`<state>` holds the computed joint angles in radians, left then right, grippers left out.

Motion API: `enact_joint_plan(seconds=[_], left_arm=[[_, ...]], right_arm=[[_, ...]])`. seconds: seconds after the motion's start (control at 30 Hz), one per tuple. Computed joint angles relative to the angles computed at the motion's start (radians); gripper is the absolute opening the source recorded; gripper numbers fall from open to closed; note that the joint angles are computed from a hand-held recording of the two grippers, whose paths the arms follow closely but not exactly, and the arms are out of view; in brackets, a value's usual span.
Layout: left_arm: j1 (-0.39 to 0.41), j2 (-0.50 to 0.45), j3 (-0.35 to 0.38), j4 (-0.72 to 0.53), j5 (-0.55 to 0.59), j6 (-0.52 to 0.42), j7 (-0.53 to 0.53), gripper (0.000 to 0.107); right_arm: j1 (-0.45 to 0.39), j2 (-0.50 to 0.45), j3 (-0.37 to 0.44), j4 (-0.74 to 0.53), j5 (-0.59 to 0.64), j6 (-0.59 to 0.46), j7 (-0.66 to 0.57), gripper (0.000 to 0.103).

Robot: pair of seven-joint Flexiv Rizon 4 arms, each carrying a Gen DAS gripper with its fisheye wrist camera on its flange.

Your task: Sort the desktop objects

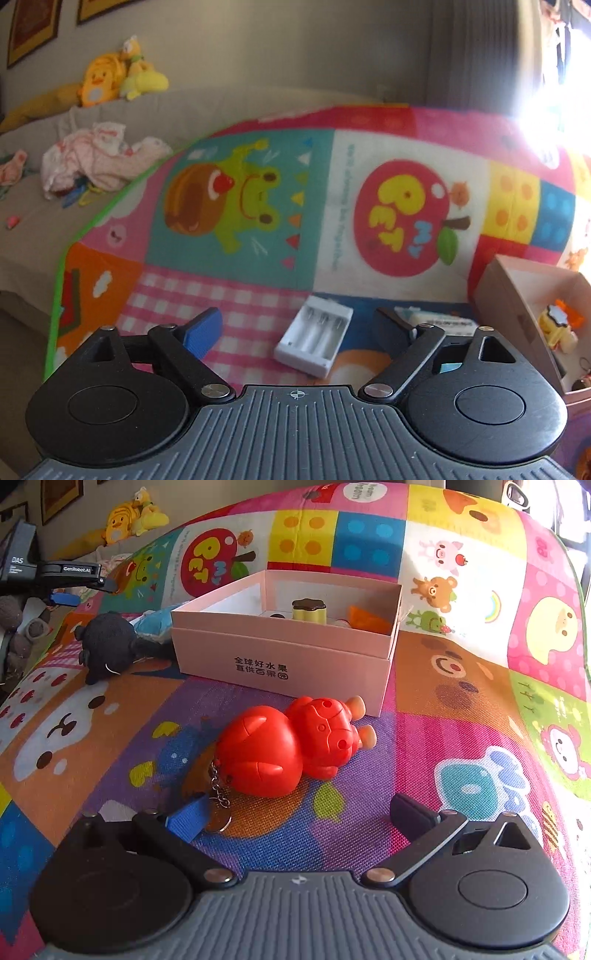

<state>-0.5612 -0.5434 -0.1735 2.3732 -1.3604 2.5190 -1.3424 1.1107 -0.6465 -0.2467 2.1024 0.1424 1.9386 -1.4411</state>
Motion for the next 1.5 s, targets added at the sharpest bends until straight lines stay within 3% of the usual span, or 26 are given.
enact_joint_plan(seconds=[0.07, 0.1, 0.23, 0.3, 0.4, 0.53, 0.7, 0.8, 0.9, 0.97, 1.1, 1.23, 1.3, 1.5], left_arm=[[0.084, 0.018, 0.018, 0.027, 0.171, -0.139, -0.071, 0.088], [0.094, 0.007, 0.031, 0.013, 0.199, -0.173, -0.069, 0.088], [0.032, -0.095, 0.045, -0.149, -0.035, -0.173, 0.21, 0.084], [0.049, -0.121, 0.012, -0.196, -0.103, -0.168, 0.284, 0.07], [0.066, -0.112, -0.009, -0.173, -0.079, -0.147, 0.228, 0.053], [0.038, -0.077, -0.019, -0.12, -0.096, -0.067, 0.182, 0.052], [-0.058, 0.026, -0.018, 0.027, 0.055, 0.095, -0.061, 0.052], [-0.125, 0.052, -0.042, 0.061, 0.143, 0.147, -0.13, 0.052], [-0.181, 0.016, -0.073, 0.026, 0.189, 0.153, -0.157, 0.053], [-0.216, -0.023, -0.1, -0.013, 0.167, 0.125, -0.167, 0.053], [-0.275, -0.107, -0.135, -0.114, 0.031, 0.064, -0.065, 0.053], [-0.291, -0.123, -0.147, -0.121, 0.002, 0.056, -0.065, 0.054], [-0.292, -0.112, -0.143, -0.094, 0.053, 0.044, -0.099, 0.07], [-0.314, -0.117, -0.124, -0.088, 0.124, 0.015, -0.104, 0.088]], right_arm=[[0.019, -0.002, -0.017, 0.0, 0.011, -0.002, 0.002, 0.103], [0.026, -0.003, -0.023, 0.0, 0.015, -0.004, 0.004, 0.103], [0.042, -0.007, -0.039, 0.0, 0.023, -0.007, 0.014, 0.103], [0.034, -0.007, -0.032, -0.001, 0.019, -0.006, 0.018, 0.103], [0.033, -0.009, -0.032, -0.002, 0.018, -0.003, 0.02, 0.103], [0.033, -0.01, -0.033, -0.002, 0.018, -0.002, 0.02, 0.103], [0.034, -0.01, -0.033, -0.002, 0.019, -0.002, 0.021, 0.103], [0.035, -0.01, -0.034, -0.002, 0.019, -0.002, 0.021, 0.103], [0.036, -0.009, -0.035, -0.002, 0.02, -0.005, 0.023, 0.103], [0.047, -0.01, -0.044, -0.003, 0.028, -0.011, 0.032, 0.103], [0.09, -0.013, -0.084, 0.002, 0.049, -0.017, 0.055, 0.103], [0.1, -0.014, -0.094, 0.005, 0.048, -0.019, 0.07, 0.103], [0.099, -0.011, -0.093, 0.006, 0.044, -0.024, 0.077, 0.103], [0.074, 0.005, -0.066, 0.022, 0.003, -0.021, 0.069, 0.103]])
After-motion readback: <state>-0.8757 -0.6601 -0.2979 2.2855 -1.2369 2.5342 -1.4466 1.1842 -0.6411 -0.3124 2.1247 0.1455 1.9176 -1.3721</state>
